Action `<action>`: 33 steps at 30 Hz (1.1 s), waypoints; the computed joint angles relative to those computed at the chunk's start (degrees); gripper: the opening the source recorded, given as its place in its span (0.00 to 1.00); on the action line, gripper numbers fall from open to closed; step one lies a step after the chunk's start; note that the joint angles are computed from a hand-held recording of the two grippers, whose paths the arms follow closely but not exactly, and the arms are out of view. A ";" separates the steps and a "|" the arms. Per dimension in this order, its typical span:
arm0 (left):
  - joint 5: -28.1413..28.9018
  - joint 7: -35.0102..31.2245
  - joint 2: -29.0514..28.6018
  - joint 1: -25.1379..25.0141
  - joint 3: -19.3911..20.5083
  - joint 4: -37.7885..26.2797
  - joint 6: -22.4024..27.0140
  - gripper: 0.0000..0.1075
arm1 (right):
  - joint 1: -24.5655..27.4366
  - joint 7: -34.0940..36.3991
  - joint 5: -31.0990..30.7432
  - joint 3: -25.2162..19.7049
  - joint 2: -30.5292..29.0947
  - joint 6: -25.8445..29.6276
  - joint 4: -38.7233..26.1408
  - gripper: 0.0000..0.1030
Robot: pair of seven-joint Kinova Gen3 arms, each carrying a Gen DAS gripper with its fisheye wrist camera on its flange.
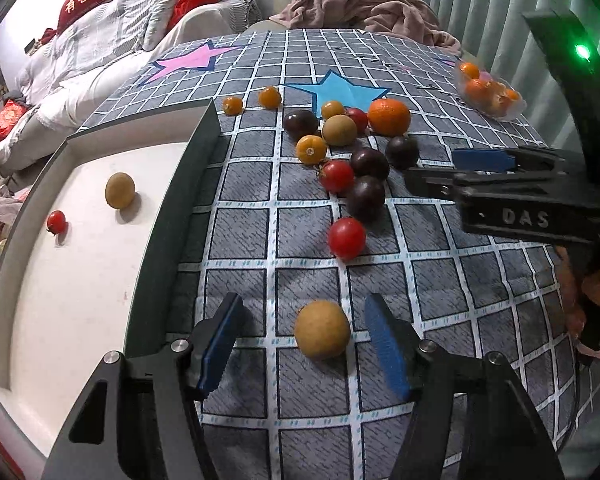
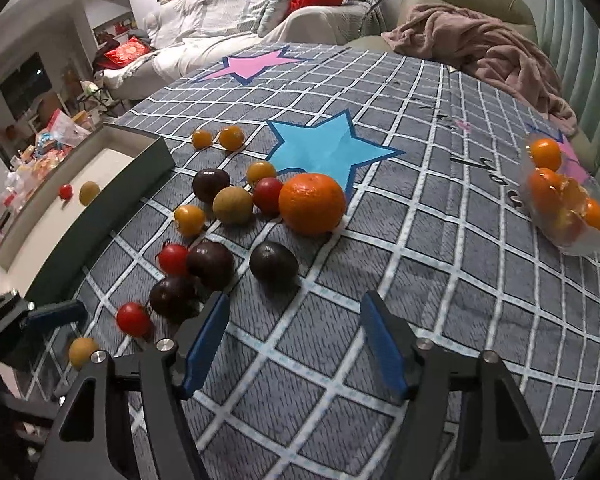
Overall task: Organize fruits
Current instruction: 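Grasp a golden-brown fruit with the left gripper while the right grasps a dark plum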
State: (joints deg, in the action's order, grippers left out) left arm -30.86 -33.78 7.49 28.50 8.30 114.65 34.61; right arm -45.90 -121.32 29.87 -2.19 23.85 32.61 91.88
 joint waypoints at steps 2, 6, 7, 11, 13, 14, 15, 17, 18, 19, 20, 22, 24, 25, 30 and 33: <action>-0.10 -0.09 -0.09 -0.01 0.04 0.16 -0.28 0.61 | -0.93 -0.60 1.50 0.84 0.26 0.70 0.06 0.69; -1.64 1.30 0.61 0.85 -0.05 -0.44 0.21 0.61 | -0.65 -0.02 1.49 0.19 1.78 1.52 -2.36 0.68; -1.75 1.41 0.74 0.96 -0.08 -0.59 0.30 0.61 | -0.81 0.26 1.47 0.19 2.35 1.66 -3.15 0.66; -1.70 1.76 1.11 1.25 -0.21 -1.17 0.82 0.61 | -2.58 -1.07 2.75 1.78 4.03 1.86 -5.22 0.48; -1.75 1.94 1.09 1.34 -0.33 -1.23 0.68 0.53 | -1.85 -0.22 1.64 1.05 4.09 1.64 -5.60 0.36; -1.80 1.84 1.06 1.37 -0.31 -1.24 0.63 0.47 | -1.48 0.49 0.98 0.60 4.00 1.51 -5.56 0.28; -1.84 1.72 1.03 1.39 -0.29 -1.25 0.60 0.39 | -2.02 0.34 1.13 0.92 4.01 1.78 -5.54 0.27; -1.70 1.28 0.98 1.41 -0.17 -1.38 0.63 0.26 | -2.35 -0.32 0.80 1.15 3.69 1.91 -5.09 0.27; -1.36 0.81 0.85 1.24 -0.12 -1.29 0.48 0.24 | -1.34 -0.20 -0.77 0.48 3.29 1.77 -4.90 0.27; -0.95 0.38 0.61 1.01 -0.10 -0.99 0.04 0.24 | -0.45 -0.16 -2.35 -0.07 2.93 1.78 -4.76 0.27; -0.28 -0.21 0.21 0.61 -0.08 -0.51 -0.71 0.24 | 0.34 -0.40 -3.88 -0.45 2.47 1.69 -4.42 0.27; 2.45 -2.34 -0.74 -0.77 0.08 0.47 -2.36 0.24 | 1.63 -1.21 -6.48 -0.98 1.09 1.19 -2.84 0.27; 5.09 -4.29 -1.64 -1.98 0.28 1.33 -3.45 0.24 | 2.40 -2.13 -8.21 -1.34 -0.67 0.46 -0.39 0.27; 5.46 -4.44 -1.88 -2.14 0.37 1.51 -3.38 0.24 | 2.57 -2.49 -8.60 -1.49 -1.38 0.19 0.62 0.27; 6.80 -4.77 -3.15 -2.67 1.05 2.60 -3.14 0.24 | 2.79 -5.17 -9.10 -2.06 -4.99 -1.49 6.09 0.27; 6.95 -4.52 -4.01 -2.76 1.67 3.16 -2.66 0.24 | 2.02 -7.78 -7.97 -2.30 -6.78 -1.95 8.77 0.27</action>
State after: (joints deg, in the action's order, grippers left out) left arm -23.91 -38.31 3.48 25.74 9.97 117.81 31.95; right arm -43.88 -129.10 21.91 -4.48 17.07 30.66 100.65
